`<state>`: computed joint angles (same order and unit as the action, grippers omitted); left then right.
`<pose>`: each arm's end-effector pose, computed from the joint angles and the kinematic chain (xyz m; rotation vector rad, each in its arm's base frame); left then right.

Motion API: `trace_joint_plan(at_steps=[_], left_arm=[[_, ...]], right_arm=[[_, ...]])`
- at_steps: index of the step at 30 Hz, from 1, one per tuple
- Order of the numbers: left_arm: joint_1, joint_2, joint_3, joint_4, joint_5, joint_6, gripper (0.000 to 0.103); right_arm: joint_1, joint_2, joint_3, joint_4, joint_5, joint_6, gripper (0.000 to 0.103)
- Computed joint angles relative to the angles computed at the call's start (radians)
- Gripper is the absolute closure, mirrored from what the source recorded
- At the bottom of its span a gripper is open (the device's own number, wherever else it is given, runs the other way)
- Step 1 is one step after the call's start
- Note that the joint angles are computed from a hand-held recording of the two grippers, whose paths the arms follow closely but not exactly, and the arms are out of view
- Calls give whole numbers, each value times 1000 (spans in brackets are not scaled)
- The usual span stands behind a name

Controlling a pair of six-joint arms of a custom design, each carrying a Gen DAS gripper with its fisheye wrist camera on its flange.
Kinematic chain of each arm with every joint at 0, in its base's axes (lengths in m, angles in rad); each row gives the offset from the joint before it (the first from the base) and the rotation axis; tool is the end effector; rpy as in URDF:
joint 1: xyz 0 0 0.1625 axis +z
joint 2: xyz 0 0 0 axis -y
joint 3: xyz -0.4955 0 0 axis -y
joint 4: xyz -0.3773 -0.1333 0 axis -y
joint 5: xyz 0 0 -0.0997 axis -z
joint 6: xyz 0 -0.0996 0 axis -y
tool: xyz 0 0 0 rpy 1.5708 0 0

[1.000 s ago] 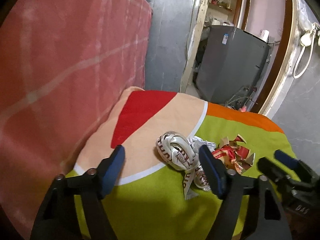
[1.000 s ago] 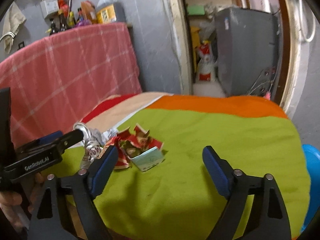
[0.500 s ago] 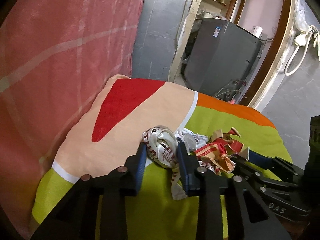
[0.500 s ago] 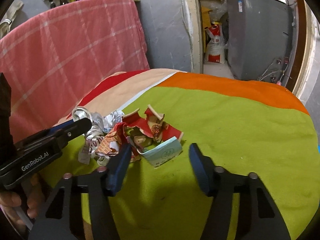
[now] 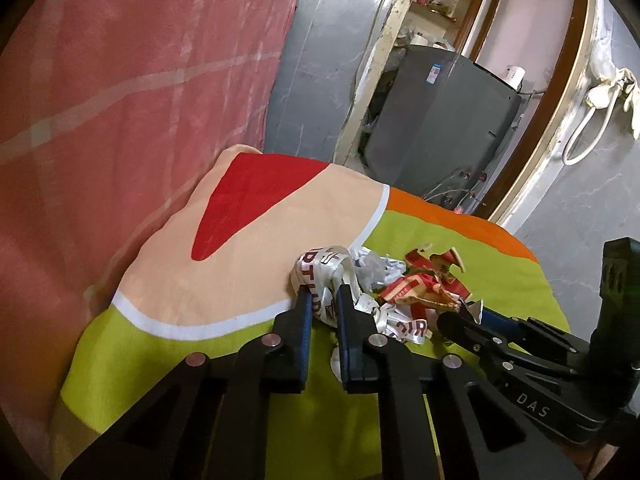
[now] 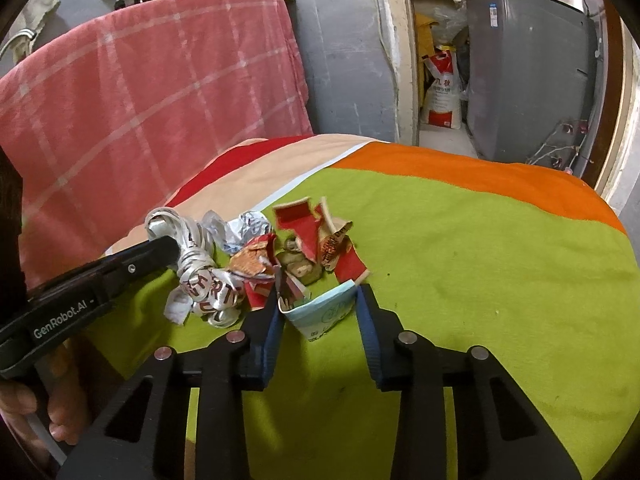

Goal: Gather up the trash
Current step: 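Grasp the white-red ribbon with the left gripper while the right grasps a red wrapper, then carry ribbon and white-blue paper scrap over the blue basin with both grippers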

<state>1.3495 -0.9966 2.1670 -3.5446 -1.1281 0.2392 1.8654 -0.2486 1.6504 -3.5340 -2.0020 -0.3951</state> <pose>0.0509 -0.5754 0.2404 0.3382 2.4913 -1.0581 0.2841 -0.6205 -0.1110 0.7237 -2.5000 0.7194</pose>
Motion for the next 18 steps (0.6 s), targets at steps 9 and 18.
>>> trace_joint_plan(at_steps=[9, 18], left_arm=[[-32, -9, 72, -98, 17, 27, 99], [-76, -9, 153, -228, 33, 41, 100]], right_arm=[[2, -25, 96, -84, 17, -2, 71], [9, -24, 217, -371, 41, -80, 71]])
